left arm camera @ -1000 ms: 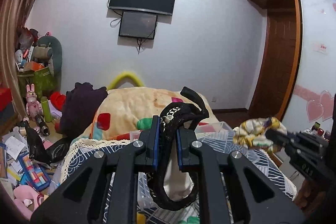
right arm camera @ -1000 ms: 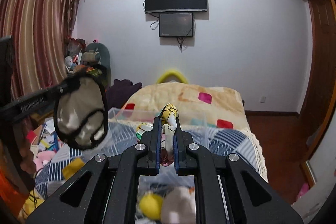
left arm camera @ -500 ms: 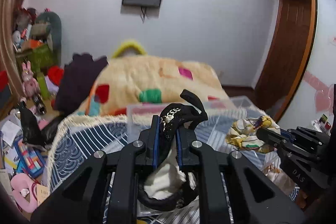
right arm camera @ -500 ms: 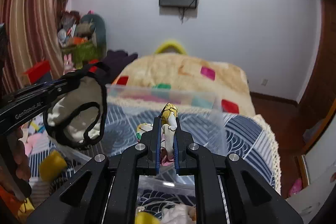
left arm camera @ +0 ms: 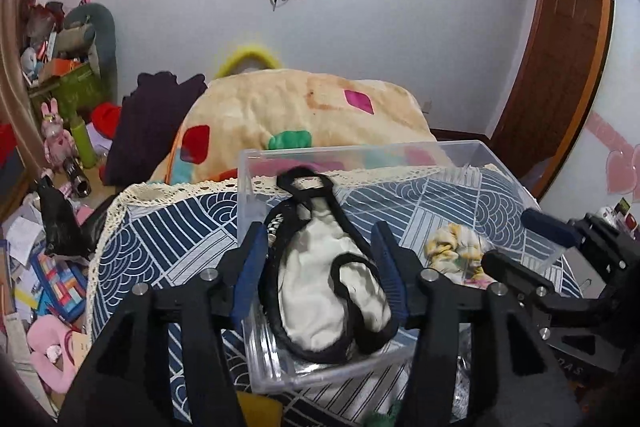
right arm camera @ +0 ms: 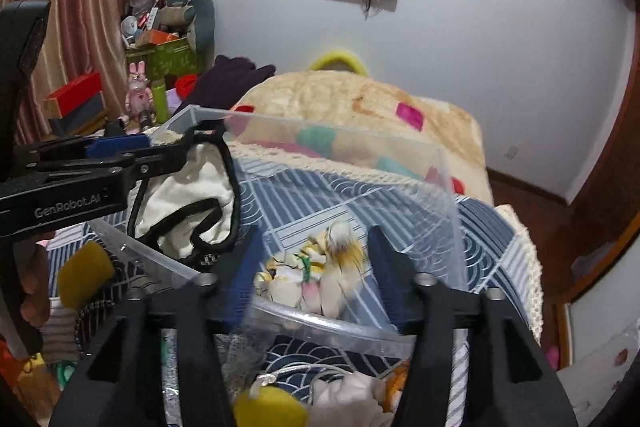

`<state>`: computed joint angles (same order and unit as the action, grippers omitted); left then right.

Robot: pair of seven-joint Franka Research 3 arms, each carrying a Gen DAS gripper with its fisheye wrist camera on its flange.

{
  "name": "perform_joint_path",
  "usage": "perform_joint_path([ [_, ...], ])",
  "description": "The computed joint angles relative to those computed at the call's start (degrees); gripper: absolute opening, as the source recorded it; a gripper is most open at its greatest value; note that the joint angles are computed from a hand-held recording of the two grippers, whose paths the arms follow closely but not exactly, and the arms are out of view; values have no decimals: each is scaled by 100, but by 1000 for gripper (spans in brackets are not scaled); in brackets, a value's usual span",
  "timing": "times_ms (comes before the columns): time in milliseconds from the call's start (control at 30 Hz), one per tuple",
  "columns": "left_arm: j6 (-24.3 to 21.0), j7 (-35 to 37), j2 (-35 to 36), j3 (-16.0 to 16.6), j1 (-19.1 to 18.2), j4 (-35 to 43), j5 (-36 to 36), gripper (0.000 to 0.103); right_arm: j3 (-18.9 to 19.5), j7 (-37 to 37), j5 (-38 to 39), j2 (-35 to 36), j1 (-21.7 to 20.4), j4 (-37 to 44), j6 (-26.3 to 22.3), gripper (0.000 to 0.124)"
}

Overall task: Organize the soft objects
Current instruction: 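Lift the fabric item with the left gripper while the right gripper grasps the floral cloth, then lower the fabric item into the clear box and open the left gripper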

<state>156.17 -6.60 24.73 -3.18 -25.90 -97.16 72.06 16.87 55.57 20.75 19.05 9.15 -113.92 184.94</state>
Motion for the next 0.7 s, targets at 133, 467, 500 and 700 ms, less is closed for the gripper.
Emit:
perform_joint_path([
  [133,66,-478,-285,30,-67,-322,405,72,520,1,-7,-74,-481,-169,300,66],
  [467,-738,-1249,-1173,-457,45,-1212,1416,89,2554,1132,-1232,-402,-2690,-965,1289,77],
  [500,-829,-1310,-1265,-525,66,-1316,1507,92,2733,1353,-1433,-469,-2934,-1097,1393,79],
  [700,-1135,-1280,-1581,-887,184,-1764,1600,94,2848,2262,-2231,-824,-3391,-1639,1805,82],
])
